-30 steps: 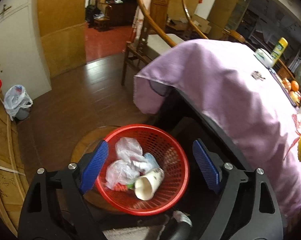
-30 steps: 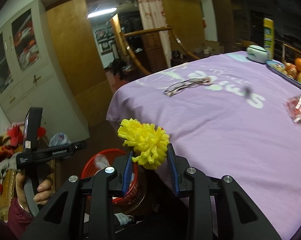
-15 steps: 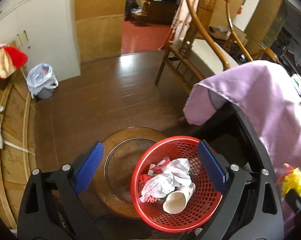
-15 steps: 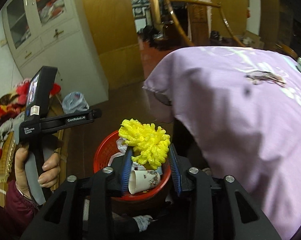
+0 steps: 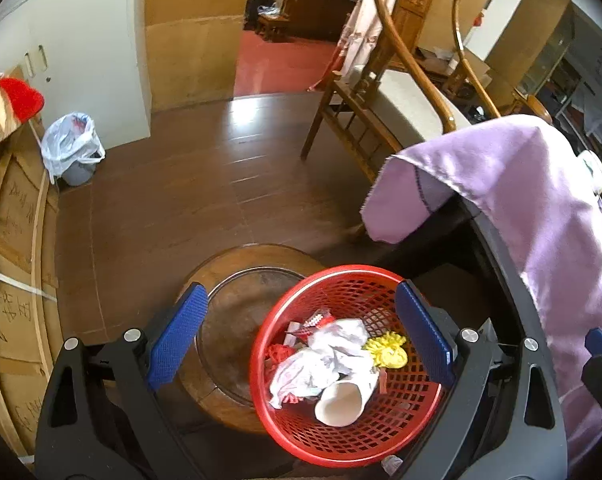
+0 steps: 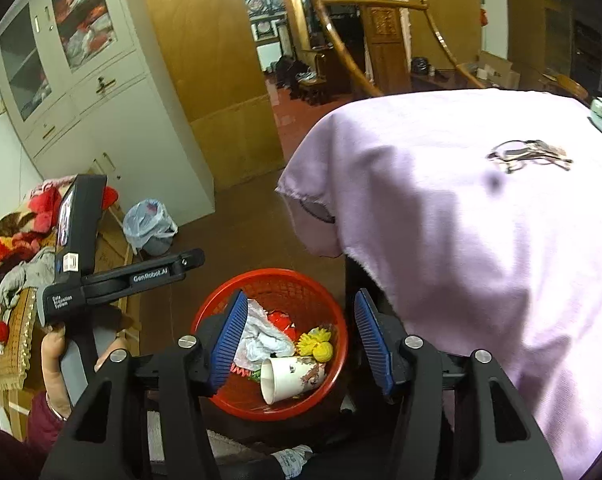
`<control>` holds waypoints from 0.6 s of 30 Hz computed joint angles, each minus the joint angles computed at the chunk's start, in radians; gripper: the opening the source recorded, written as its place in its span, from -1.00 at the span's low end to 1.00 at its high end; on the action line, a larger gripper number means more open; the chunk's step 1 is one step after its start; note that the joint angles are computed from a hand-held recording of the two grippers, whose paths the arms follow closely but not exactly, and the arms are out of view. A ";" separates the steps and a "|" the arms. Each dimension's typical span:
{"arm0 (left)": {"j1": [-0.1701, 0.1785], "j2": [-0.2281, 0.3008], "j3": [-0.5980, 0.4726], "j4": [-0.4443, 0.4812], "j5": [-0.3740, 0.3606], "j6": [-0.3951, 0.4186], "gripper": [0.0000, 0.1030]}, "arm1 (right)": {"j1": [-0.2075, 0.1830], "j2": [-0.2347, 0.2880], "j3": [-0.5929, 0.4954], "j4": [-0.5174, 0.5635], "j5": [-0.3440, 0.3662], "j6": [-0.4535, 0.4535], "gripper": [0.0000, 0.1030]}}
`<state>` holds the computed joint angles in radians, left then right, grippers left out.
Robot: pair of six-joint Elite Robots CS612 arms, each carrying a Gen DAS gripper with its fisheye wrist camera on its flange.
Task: Collect trash
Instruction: 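Lower the bag and yellow item into the red basket and open both grippers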
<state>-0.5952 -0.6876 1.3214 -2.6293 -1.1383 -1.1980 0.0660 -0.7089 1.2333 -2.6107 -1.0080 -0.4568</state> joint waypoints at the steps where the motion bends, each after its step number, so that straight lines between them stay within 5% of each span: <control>1: -0.003 0.002 -0.004 -0.002 0.000 0.007 0.77 | -0.002 -0.003 0.007 -0.016 0.002 0.011 0.08; 9: -0.042 0.007 -0.052 -0.006 0.043 0.123 0.77 | -0.038 -0.041 0.088 -0.194 0.014 0.118 0.17; 18: -0.088 0.030 -0.129 -0.050 0.031 0.293 0.82 | -0.124 -0.091 0.210 -0.438 -0.018 0.263 0.26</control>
